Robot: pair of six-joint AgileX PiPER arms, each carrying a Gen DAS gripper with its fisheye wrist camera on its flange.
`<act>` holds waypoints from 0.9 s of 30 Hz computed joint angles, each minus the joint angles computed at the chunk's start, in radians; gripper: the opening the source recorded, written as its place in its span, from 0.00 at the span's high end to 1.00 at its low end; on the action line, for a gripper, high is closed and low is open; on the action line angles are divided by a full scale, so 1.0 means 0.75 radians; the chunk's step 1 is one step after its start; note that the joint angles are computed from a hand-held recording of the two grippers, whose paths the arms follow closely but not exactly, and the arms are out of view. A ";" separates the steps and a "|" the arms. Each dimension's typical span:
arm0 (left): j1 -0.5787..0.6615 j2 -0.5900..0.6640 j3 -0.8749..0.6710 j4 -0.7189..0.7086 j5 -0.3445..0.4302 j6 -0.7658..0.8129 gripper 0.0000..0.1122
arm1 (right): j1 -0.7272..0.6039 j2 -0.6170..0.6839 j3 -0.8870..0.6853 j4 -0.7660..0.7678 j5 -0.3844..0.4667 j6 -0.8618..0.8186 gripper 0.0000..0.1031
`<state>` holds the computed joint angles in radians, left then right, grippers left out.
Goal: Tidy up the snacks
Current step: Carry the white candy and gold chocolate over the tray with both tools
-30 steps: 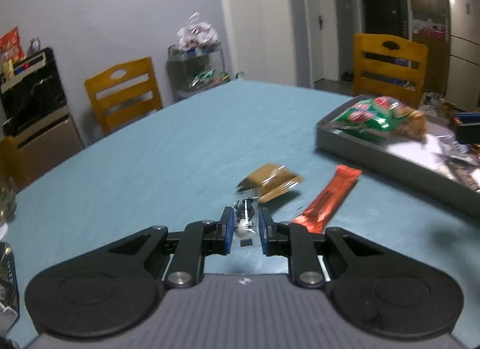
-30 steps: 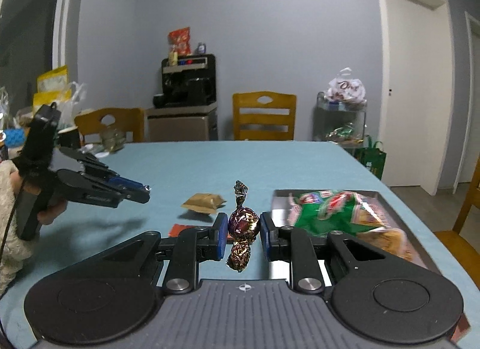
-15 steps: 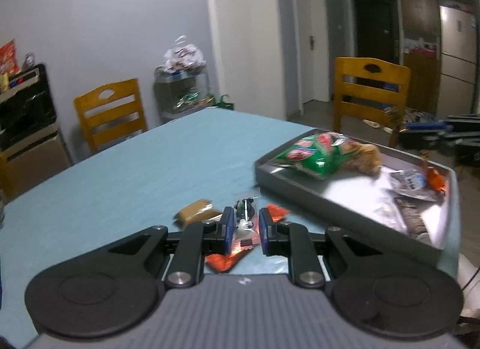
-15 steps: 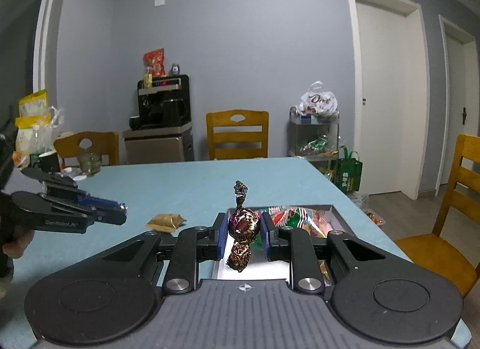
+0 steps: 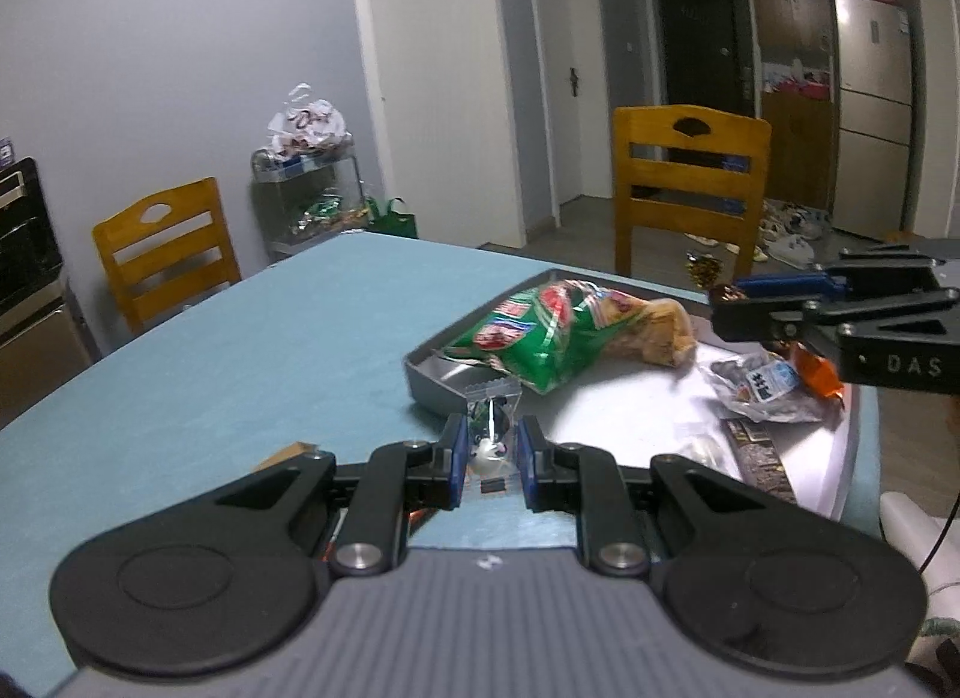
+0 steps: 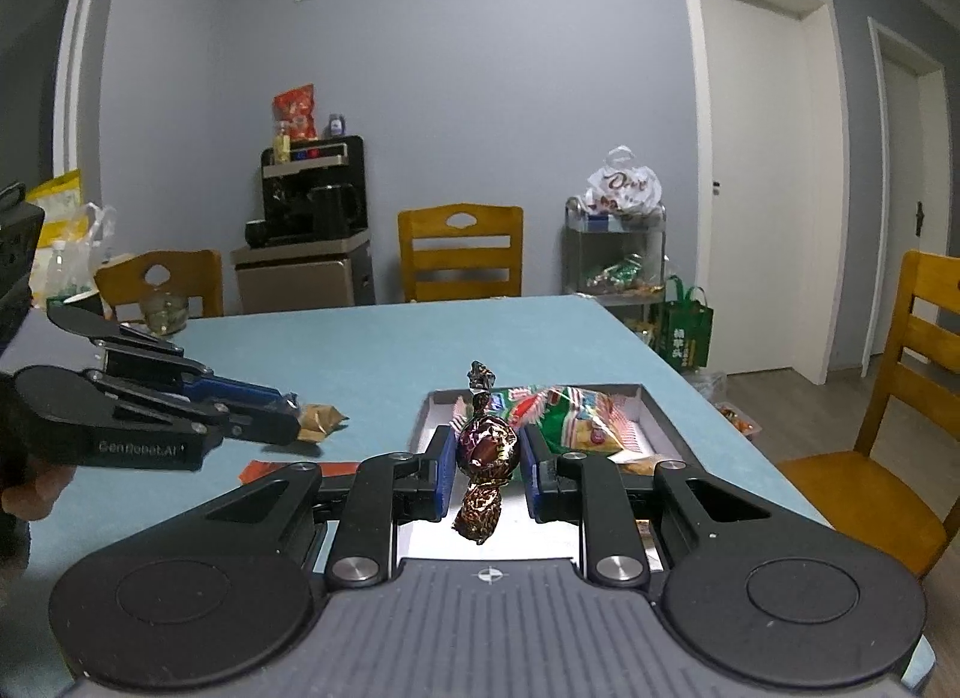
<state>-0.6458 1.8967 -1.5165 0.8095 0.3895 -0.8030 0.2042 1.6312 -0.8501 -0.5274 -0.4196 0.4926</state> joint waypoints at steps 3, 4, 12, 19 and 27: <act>-0.003 0.039 -0.037 -0.048 0.000 0.055 0.86 | -0.012 0.021 -0.021 0.006 0.017 0.004 0.76; -0.002 0.047 -0.047 -0.069 0.000 0.077 0.86 | -0.016 0.028 -0.026 0.010 0.020 0.003 0.76; 0.006 0.160 -0.195 -0.243 0.044 0.272 0.86 | -0.015 0.099 -0.082 0.009 0.071 -0.002 0.76; 0.026 0.292 -0.401 -0.446 0.093 0.456 0.86 | -0.028 0.175 -0.227 -0.452 0.164 0.433 0.76; 0.014 0.546 -0.797 -0.728 0.269 0.779 0.86 | 0.001 0.281 -0.357 -0.495 0.314 0.488 0.76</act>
